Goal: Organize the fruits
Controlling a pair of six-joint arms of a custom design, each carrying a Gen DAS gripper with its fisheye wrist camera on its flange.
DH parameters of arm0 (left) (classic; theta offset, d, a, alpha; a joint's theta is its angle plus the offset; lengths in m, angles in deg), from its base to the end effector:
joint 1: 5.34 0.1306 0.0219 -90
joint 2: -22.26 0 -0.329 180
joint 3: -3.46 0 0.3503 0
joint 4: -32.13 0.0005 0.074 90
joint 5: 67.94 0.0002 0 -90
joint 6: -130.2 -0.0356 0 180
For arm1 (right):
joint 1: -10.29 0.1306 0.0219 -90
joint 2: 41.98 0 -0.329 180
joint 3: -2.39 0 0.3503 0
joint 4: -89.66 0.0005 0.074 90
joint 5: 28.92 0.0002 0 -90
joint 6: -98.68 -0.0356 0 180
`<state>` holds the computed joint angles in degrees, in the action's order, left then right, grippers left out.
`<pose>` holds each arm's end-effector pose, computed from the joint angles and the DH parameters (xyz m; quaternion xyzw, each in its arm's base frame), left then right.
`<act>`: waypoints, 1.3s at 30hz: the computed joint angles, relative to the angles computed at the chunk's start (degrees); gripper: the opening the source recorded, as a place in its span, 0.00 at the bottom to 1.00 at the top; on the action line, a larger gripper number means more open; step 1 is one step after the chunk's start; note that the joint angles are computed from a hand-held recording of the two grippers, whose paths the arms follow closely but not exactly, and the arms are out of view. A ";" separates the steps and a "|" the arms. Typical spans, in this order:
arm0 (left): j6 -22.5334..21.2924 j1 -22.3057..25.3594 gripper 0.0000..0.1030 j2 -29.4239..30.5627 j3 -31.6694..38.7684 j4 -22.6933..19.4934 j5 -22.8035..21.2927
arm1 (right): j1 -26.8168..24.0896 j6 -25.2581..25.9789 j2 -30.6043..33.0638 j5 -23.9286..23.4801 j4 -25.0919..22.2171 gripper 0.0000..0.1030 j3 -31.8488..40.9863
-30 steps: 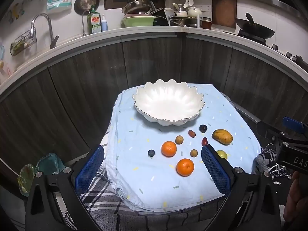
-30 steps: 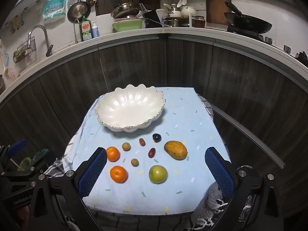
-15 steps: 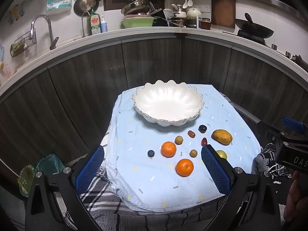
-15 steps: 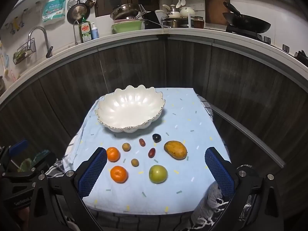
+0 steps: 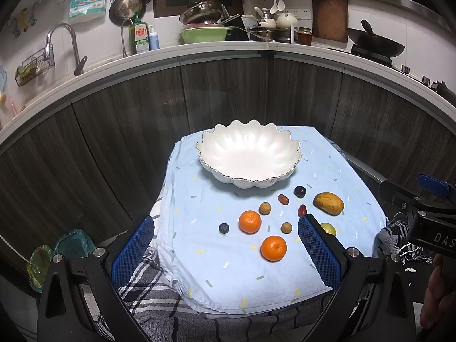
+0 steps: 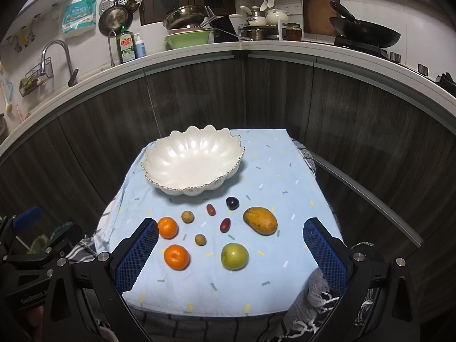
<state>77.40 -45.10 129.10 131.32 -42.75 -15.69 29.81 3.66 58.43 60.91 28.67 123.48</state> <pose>0.4013 -0.3062 0.4885 -0.0802 0.9016 0.0581 0.4211 0.4643 0.1642 0.5068 -0.1151 0.9001 0.0906 0.4103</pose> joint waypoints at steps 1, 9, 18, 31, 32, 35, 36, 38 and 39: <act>0.03 -0.05 1.00 0.04 0.05 -0.07 -0.04 | 0.00 0.02 0.03 -0.04 0.01 1.00 0.03; 0.06 -0.19 1.00 -0.05 -0.23 0.15 -0.25 | -0.02 -0.01 -0.09 -0.08 0.12 1.00 -0.20; 0.20 -0.24 1.00 -0.07 -0.19 -0.03 -0.27 | -0.05 -0.05 -0.22 -0.12 -0.12 1.00 -0.16; -0.35 0.09 1.00 0.29 0.62 -0.35 0.25 | 0.06 -0.22 -0.31 -0.15 -0.01 1.00 -0.54; -0.36 0.07 1.00 0.31 0.62 -0.32 0.21 | 0.05 -0.22 -0.34 -0.16 -0.04 1.00 -0.56; -0.49 0.05 1.00 0.57 0.97 -0.41 0.14 | 0.00 -0.20 -0.32 -0.28 -0.04 1.00 -0.57; -0.46 0.07 1.00 0.59 1.02 -0.47 0.16 | 0.01 -0.18 -0.30 -0.26 -0.09 1.00 -0.56; -0.38 0.02 1.00 0.58 0.95 -0.45 0.10 | 0.07 -0.20 -0.39 -0.21 0.01 1.00 -0.78; -0.41 0.03 1.00 0.59 0.98 -0.45 0.12 | 0.13 -0.25 -0.46 -0.17 0.10 1.00 -0.97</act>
<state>76.99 -45.07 129.69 132.30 -43.20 -15.57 29.93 3.41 57.97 60.74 28.76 122.51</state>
